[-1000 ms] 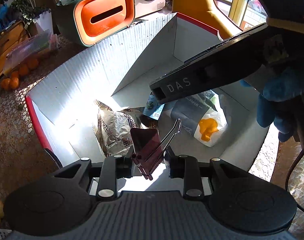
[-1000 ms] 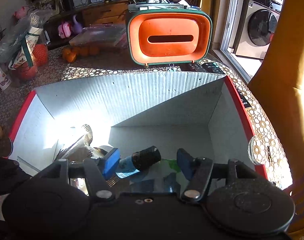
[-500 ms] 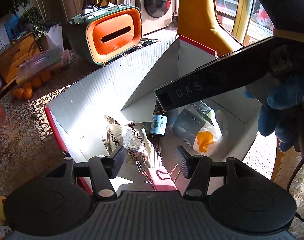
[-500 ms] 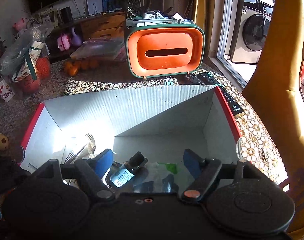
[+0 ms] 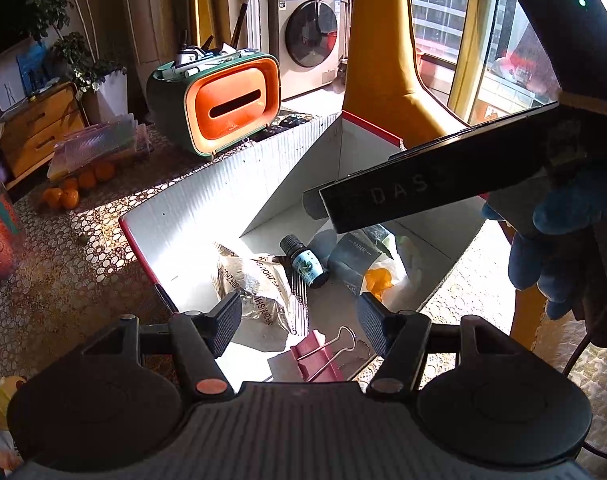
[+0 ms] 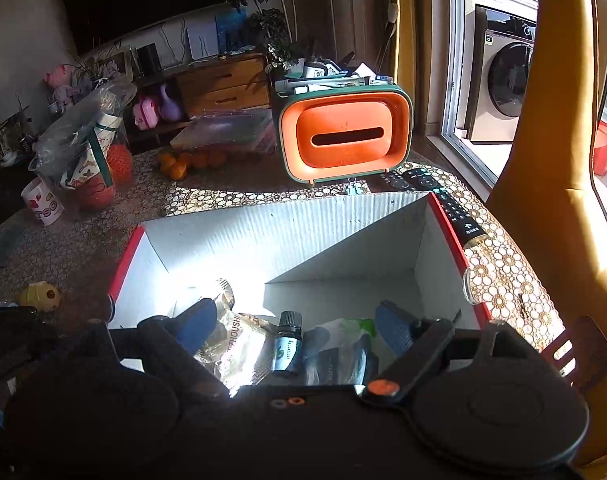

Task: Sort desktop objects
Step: 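Open left tool to drop the pink clip in the box while right tool releases the bottle, then withdraw both tools from the box toward the table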

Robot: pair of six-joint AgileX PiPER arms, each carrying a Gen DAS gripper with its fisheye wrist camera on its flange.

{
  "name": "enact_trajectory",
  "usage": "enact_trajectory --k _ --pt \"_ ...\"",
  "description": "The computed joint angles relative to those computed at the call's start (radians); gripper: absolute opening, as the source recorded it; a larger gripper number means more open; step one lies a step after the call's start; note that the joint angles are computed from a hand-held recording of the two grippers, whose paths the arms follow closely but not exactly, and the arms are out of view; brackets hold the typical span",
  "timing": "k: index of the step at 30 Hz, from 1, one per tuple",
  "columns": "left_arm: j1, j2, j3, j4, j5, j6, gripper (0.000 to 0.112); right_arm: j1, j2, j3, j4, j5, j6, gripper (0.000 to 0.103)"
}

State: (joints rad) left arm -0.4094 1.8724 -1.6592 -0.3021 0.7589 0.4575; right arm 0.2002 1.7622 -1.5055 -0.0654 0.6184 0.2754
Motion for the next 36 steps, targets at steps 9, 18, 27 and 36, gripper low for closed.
enact_trajectory --k 9,18,27,36 --pt "0.080 -0.132 0.135 -0.118 -0.023 0.097 0.063 0.083 -0.118 0.080 -0.099 -0.036 0.113 0.092" --pt "0.192 -0.286 0.294 -0.276 -0.036 0.254 0.072 0.210 -0.200 0.129 -0.253 -0.060 0.303 0.094" --pt "0.360 -0.400 0.432 -0.455 0.009 0.457 0.077 0.371 -0.223 0.149 -0.445 -0.059 0.531 0.099" --pt "0.560 -0.483 0.548 -0.569 0.081 0.624 0.082 0.523 -0.188 0.139 -0.619 -0.038 0.743 0.101"
